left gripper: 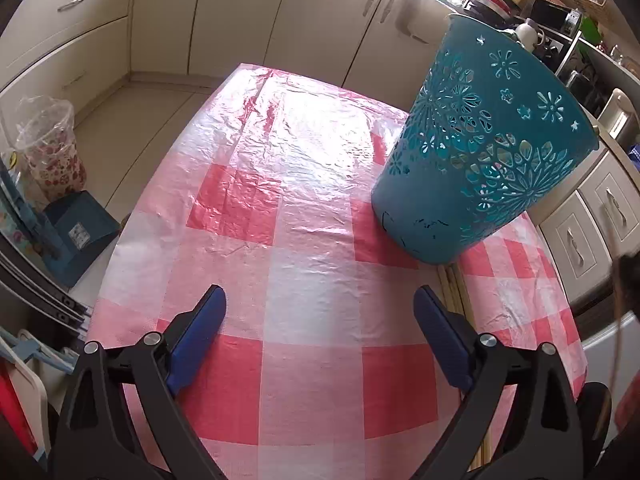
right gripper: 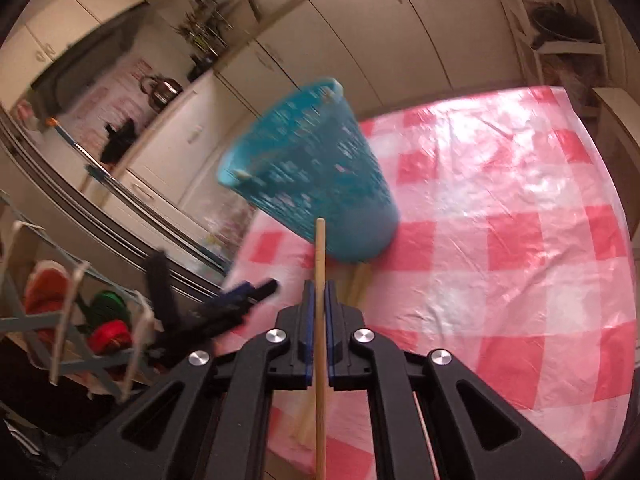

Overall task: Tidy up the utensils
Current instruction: 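Grasp a stick with the right tool, raise it over the basket, release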

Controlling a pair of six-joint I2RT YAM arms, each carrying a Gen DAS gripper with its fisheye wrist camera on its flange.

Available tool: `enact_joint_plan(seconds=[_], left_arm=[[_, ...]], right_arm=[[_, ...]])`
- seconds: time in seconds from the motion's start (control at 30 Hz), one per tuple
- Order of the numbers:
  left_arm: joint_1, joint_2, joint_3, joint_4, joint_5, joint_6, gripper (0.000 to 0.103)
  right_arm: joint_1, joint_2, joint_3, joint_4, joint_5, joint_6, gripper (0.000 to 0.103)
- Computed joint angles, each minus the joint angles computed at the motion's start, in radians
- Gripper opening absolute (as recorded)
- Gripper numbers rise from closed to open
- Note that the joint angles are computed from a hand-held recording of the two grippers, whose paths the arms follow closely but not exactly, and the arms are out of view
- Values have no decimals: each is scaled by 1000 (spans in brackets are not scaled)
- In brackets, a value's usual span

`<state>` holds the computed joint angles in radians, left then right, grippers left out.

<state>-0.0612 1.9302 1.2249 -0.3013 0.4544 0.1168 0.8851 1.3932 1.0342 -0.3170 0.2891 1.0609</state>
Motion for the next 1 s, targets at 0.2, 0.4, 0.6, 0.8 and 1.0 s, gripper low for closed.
enact_joint_plan(seconds=[0.2, 0.4, 0.6, 0.8, 1.0], left_arm=[[6, 0, -3, 5, 6, -6, 91], [11, 0, -6, 11, 12, -13, 91], [20, 5, -1, 10, 34, -19, 91], [24, 8, 0, 11, 44, -24, 91], [13, 3, -4, 18, 15, -25, 91]], right_arm=[[-9, 114, 349, 11, 206, -262, 6], [-87, 331, 550, 125, 465, -417, 6], [-151, 461, 581, 164, 563, -406, 6], [-138, 457, 488, 163, 518, -392, 11], [-53, 327, 327, 135, 573, -334, 28]])
